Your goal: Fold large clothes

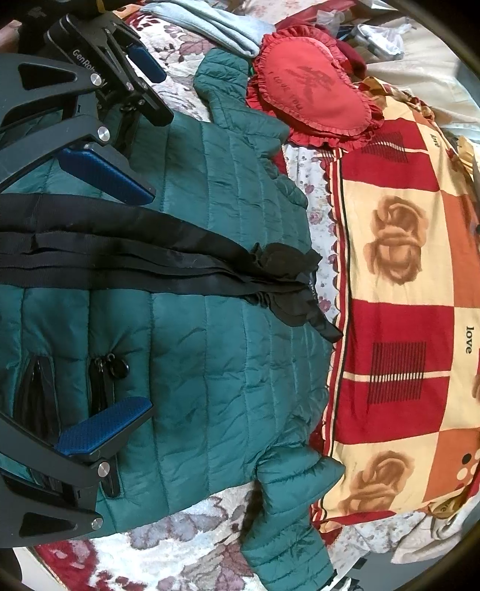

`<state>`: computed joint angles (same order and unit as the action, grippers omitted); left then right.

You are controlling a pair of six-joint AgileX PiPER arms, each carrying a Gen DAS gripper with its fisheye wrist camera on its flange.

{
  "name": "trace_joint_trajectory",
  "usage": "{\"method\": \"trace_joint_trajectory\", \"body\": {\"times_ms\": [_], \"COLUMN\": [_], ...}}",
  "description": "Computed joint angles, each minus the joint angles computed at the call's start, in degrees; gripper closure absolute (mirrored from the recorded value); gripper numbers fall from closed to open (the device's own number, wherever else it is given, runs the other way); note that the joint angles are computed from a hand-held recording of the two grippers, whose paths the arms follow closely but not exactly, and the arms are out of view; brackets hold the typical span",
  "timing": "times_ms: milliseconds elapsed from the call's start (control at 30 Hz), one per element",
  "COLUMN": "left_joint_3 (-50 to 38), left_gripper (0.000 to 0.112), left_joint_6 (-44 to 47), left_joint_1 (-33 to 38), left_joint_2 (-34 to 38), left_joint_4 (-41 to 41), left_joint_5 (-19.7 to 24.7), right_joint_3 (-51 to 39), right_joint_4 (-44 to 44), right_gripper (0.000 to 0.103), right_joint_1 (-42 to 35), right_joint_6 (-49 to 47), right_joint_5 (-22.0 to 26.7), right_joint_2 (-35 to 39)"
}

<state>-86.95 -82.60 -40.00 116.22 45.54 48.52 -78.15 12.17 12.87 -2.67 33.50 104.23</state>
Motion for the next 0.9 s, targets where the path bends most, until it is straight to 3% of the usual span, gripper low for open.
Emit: {"method": "trace_joint_trajectory", "body": {"times_ms": [233, 533, 633, 900], "left_joint_3": [4.1, 8.4, 7.2, 0.1], "left_gripper": [0.025, 0.025, 0.025, 0.025], "left_joint_6": [0.8, 2.3, 3.5, 7.3], "left_joint_1": [5.0, 20.3, 27.1, 42.0], "left_joint_2": [-4.1, -8.4, -6.8, 1.5], "left_joint_4": [-1.0, 1.8, 3.0, 0.4], "left_joint_5": [-0.3, 2.4, 3.3, 0.4], "right_joint_3": [-0.7, -1.6, -2.0, -2.6], "right_joint_4": [0.8, 1.9, 1.6, 0.1], "right_gripper": [0.000, 0.000, 0.000, 0.000], "right_joint_1": [0.0, 0.4, 1.0, 2.7], "right_joint_6": [-0.2, -1.0, -1.0, -0.2], "right_joint_5": [1.0, 2.4, 3.2, 3.6], "right_joint_2": [0.6, 1.5, 1.7, 1.9]}}
